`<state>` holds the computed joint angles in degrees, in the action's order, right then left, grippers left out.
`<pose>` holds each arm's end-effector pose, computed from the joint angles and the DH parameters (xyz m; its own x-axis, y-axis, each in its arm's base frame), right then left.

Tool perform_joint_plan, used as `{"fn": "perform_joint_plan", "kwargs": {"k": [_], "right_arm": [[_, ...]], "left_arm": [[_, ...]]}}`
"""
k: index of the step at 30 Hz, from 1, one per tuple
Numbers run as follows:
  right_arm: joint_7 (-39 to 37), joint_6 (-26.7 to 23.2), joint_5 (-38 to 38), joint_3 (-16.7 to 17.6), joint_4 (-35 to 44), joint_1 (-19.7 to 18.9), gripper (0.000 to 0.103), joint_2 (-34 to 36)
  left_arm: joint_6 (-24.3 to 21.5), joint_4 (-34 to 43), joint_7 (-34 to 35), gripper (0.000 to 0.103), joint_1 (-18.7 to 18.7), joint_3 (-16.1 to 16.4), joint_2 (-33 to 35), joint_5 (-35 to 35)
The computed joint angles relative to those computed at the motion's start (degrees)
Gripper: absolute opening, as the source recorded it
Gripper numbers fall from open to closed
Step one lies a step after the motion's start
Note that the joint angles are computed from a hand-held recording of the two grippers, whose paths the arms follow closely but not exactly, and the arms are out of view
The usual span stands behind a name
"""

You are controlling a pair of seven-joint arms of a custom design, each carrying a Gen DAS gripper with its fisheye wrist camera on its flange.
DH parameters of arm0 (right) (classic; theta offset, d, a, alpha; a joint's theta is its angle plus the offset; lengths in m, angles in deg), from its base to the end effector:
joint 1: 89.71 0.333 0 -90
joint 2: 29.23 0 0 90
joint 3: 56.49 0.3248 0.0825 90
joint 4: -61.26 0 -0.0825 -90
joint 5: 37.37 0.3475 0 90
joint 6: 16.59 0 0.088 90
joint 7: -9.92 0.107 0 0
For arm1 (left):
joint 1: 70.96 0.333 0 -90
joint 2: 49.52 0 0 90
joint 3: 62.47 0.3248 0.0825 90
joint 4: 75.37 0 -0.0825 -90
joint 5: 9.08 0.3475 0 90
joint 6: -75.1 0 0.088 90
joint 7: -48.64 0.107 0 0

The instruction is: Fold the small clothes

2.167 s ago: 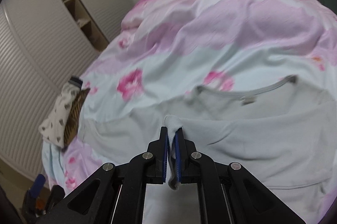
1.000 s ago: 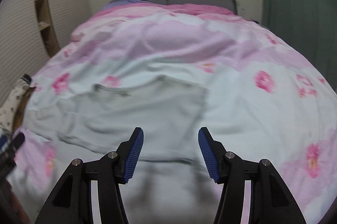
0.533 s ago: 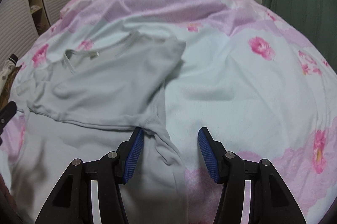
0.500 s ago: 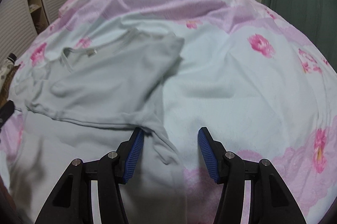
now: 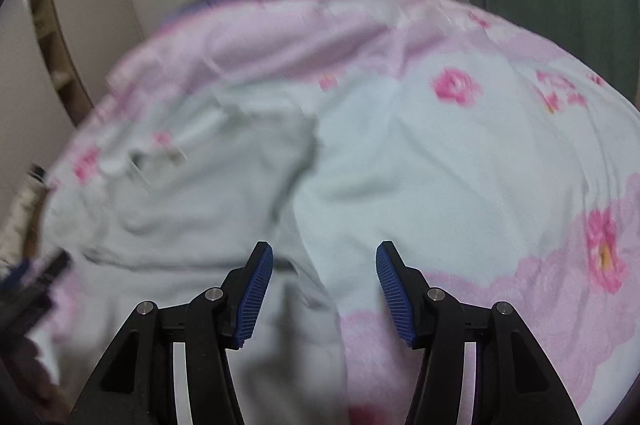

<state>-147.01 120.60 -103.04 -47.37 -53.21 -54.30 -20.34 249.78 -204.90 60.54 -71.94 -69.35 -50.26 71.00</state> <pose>0.4218 0.3993 0.4410 -0.3080 -0.9303 -0.1994 -0.5842 0.3503 -0.7321 0.4835 -0.1442 0.4439 -0.0879 -0.9924 -0.0859 -0.6302 0.1222 -0.7668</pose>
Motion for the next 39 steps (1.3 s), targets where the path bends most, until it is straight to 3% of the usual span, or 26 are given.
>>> {"fn": "perform_joint_plan", "kwargs": {"k": [4,8,13,15,16,17,18,21,24,30,31,34,39], "right_arm": [[-6.42,4.31,0.01,-1.91,3.08,-3.05,0.051,0.98],[-14.68,12.47,5.66,-3.4,6.71,-6.54,0.042,4.4],[-22.2,18.56,14.48,-4.57,9.03,-8.64,0.042,8.69],[-23.37,21.42,16.99,-5.11,9.15,-9.14,0.029,10.19],[-24.21,23.06,18.33,-5.25,8.96,-9.48,0.013,10.75],[-24.7,24.11,19.1,-5.57,8.6,-9.47,0.006,10.9],[-23.63,24.4,18.06,-6.78,8.88,-8.5,0.006,11.21],[-20.1,20.02,12.47,-9.85,10.91,-4.83,0.005,11.13],[-18.95,13.45,8.64,-10.13,13.64,-3.03,0.005,11.42],[-25.32,14.7,15.07,-7.7,14.71,-5.91,0.007,13.36],[-24.37,14.61,14.73,-8.11,13.88,-5.53,0.01,12.79],[-19.1,12.76,11.14,-9.15,10.8,-3.68,0.033,9.84],[-14.08,9.1,6.6,-6.3,6.39,-2.2,0.034,5.82]], "left_arm": [[-0.33,1.61,0.76,0.103,-0.51,-0.45,0.31,-2.07],[-2.53,5.0,-1.21,0.103,-1.6,-0.94,2.04,-0.67],[-5.9,9.14,0.79,0.103,-3.01,-0.48,5.63,-3.06],[-6.93,10.42,1.51,0.103,-3.45,-0.04,7.01,-3.62],[-7.33,10.77,1.83,0.103,-3.62,0.2,7.46,-3.91],[-7.55,11.03,2.06,0.103,-3.77,0.42,7.85,-4.17],[-7.77,11.28,2.23,0.103,-3.88,0.64,8.26,-4.42],[-8.04,11.72,1.77,0.103,-4.1,1.35,9.18,-4.27],[-8.22,12.13,1.9,0.103,-4.25,1.69,10.06,-4.6],[-8.06,12.04,1.23,0.103,-4.69,2.31,10.83,-3.54],[-7.99,11.92,0.98,0.103,-4.68,2.4,10.76,-3.23],[-7.59,11.43,0.36,0.103,-4.43,2.58,10.39,-2.41],[-7.33,9.73,-3.24,0.103,-3.51,3.0,9.12,1.87]]}}
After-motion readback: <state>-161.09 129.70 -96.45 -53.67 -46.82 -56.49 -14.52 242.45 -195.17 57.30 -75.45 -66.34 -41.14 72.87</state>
